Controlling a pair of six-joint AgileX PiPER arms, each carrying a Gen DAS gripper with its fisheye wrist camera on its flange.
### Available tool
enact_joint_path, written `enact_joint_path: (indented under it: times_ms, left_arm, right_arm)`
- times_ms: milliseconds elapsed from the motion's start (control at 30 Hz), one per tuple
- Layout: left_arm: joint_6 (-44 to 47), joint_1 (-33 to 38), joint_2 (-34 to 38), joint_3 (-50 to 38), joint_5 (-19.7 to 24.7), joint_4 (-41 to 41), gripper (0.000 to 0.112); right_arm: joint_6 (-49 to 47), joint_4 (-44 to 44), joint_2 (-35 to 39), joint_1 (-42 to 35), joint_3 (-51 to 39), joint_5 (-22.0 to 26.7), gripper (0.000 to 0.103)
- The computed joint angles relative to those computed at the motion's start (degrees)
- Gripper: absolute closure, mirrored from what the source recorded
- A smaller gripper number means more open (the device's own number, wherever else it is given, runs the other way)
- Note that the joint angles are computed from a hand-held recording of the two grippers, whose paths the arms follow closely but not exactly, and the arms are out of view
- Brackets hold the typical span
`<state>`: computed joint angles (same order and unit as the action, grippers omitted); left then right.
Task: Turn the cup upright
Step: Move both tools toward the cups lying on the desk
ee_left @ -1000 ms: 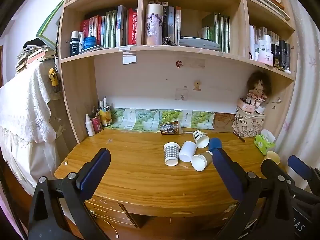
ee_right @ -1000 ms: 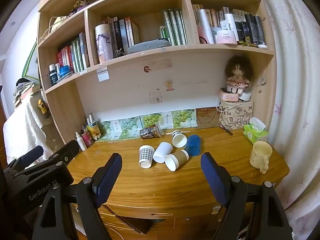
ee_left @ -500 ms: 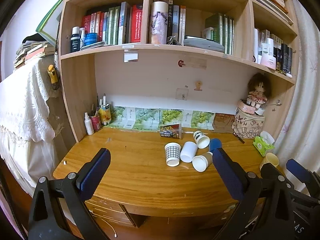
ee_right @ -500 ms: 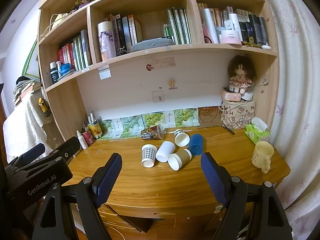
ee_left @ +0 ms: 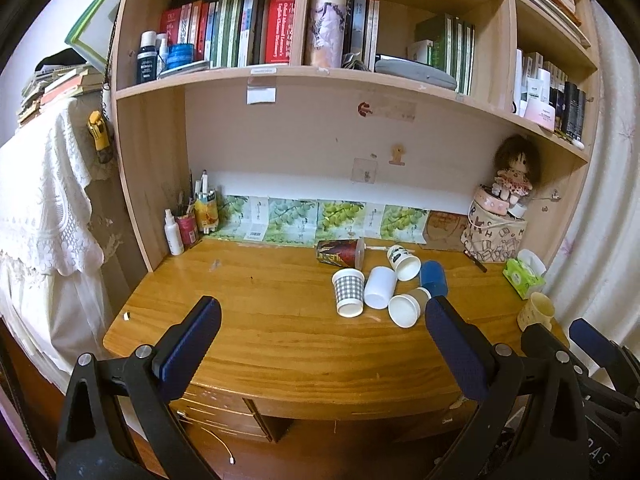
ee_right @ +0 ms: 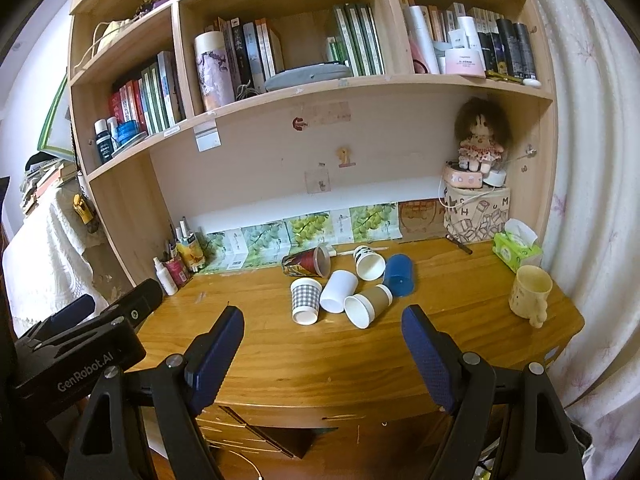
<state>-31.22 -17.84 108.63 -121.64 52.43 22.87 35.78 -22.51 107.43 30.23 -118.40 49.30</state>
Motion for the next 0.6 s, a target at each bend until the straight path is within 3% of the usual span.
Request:
enact_joint_path:
  times_ms: [333, 600]
  left_arm:
    - [5.8, 3.0, 1.1, -0.82, 0.49, -6.33, 0.01]
    - [8.73, 4.34, 5.53, -7.52, 3.87, -9.7, 0.01]
  right_arm:
    - [2.78, -1.39, 2.82, 2.11, -3.91, 3.6, 0.021]
    - [2.05, 0.26, 5.54, 1.72, -7.89, 5.35, 0.021]
